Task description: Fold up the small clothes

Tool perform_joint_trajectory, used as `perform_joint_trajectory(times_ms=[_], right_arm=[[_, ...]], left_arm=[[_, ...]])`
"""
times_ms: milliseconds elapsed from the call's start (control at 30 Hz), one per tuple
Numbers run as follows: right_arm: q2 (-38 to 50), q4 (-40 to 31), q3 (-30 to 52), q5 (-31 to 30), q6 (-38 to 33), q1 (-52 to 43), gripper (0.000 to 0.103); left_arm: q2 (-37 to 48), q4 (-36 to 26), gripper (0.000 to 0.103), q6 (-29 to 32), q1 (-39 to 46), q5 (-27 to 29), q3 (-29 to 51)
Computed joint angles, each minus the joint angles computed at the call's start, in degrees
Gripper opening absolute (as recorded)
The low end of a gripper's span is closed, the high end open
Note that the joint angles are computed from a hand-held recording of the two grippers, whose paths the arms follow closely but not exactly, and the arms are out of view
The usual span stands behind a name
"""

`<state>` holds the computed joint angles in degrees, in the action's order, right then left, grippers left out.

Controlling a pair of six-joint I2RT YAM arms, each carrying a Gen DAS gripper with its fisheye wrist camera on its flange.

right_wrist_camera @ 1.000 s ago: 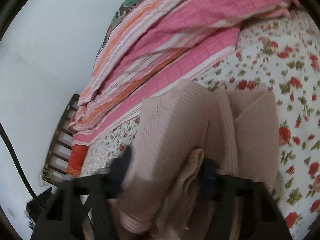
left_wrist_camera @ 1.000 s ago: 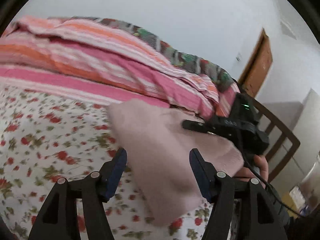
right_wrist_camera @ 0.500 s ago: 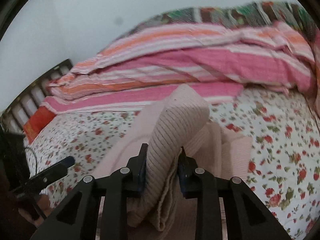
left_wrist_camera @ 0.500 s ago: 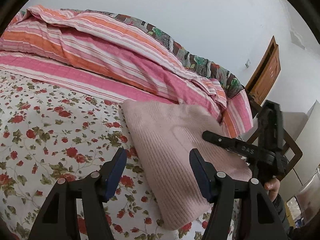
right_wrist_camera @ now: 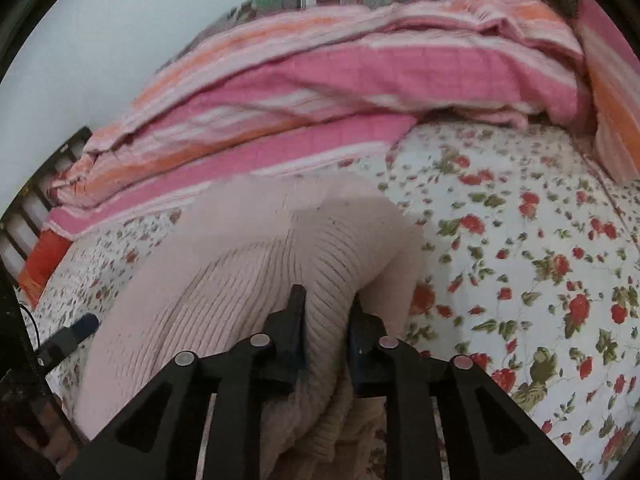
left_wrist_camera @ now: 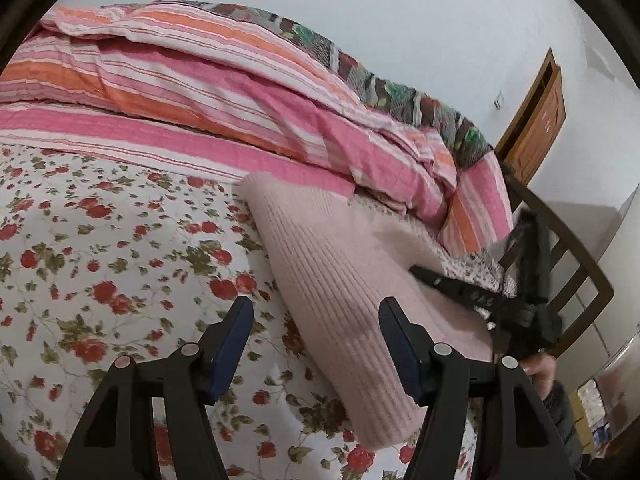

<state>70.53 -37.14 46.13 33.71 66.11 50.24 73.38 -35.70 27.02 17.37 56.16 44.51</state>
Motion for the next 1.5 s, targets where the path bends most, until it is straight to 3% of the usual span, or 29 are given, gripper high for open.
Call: perform_joint_trajectory(times_ms=[133, 300, 367, 400, 433, 500, 567, 633, 800, 900, 967, 1100, 1200, 1300, 1400, 1500], right_arm=[[-2.2, -4.0, 2.1, 6.7, 3.2, 6.3, 0.028], [3.0, -0.7, 2.1, 2.2, 1.0, 5.6, 0.037], [-0.3, 3.2, -1.8, 3.8, 1.1, 6.4, 0.025], [-2.8, 4.7, -3.1, 5.2, 0.0, 7.4, 0.014], [-5.9, 4.7, -3.9, 8.7, -0.6, 9.4, 0.012], [-9.1, 2.9, -4.6, 12.9, 0.1, 11.8, 0.012], [-7.5, 0.7, -4.3, 9.6, 2.3, 9.0, 0.011], [-5.3, 3.2, -6.7, 3.9, 3.3, 4.7, 0.011], [-6.1, 0.1, -5.7, 5.6, 5.0, 4.3, 0.011], [-9.7, 1.9, -7.7, 8.1, 6.0, 6.1, 0.01], [-8.4, 0.5, -6.8, 9.4, 6.0, 6.8, 0.01], [-3.2, -1.0, -5.6, 6.4, 7.3, 4.9, 0.01], [-3.8, -5.7, -3.4, 7.2, 9.4, 6.3, 0.015], [-3.2, -12.4, 0.3, 10.6, 12.4, 9.9, 0.03], [-4.2, -15.5, 2.5, 11.8, 12.9, 12.5, 0.033], [-6.6, -16.6, 2.7, 11.4, 15.5, 16.1, 0.047]], left_arm=[[-2.1, 2.2, 0.063, -2.0, -2.3, -2.6, -1.8], [-1.7, 4.1, 0.065, -4.2, -3.8, -2.8, -2.6], [-2.1, 4.9, 0.065, -4.9, -4.1, -2.6, -3.0], [-2.6, 5.5, 0.065, -5.3, -3.8, -2.1, -3.4], [-3.2, 5.9, 0.065, -5.7, -3.6, -1.6, -3.7], [-3.7, 6.3, 0.065, -5.5, -3.3, -0.6, -4.0], [-4.4, 7.1, 0.065, -5.6, -3.3, -0.7, -4.5], [-4.6, 7.4, 0.065, -6.0, -4.1, -1.6, -4.7], [-4.5, 7.3, 0.065, -5.9, -4.7, -2.5, -4.7], [-4.7, 6.8, 0.065, -5.2, -3.6, -1.5, -4.5], [-4.4, 6.3, 0.065, -4.8, -3.2, -0.9, -4.3], [-3.3, 5.1, 0.065, -3.8, -4.7, -2.9, -3.8], [-4.5, 5.5, 0.066, -3.1, -5.7, -5.5, -4.6], [-4.4, 4.7, 0.066, -2.0, -5.2, -5.8, -4.3], [-3.3, 3.1, 0.066, -0.9, -3.8, -4.3, -3.3], [-2.9, 2.1, 0.066, -0.3, -2.9, -3.5, -2.5]])
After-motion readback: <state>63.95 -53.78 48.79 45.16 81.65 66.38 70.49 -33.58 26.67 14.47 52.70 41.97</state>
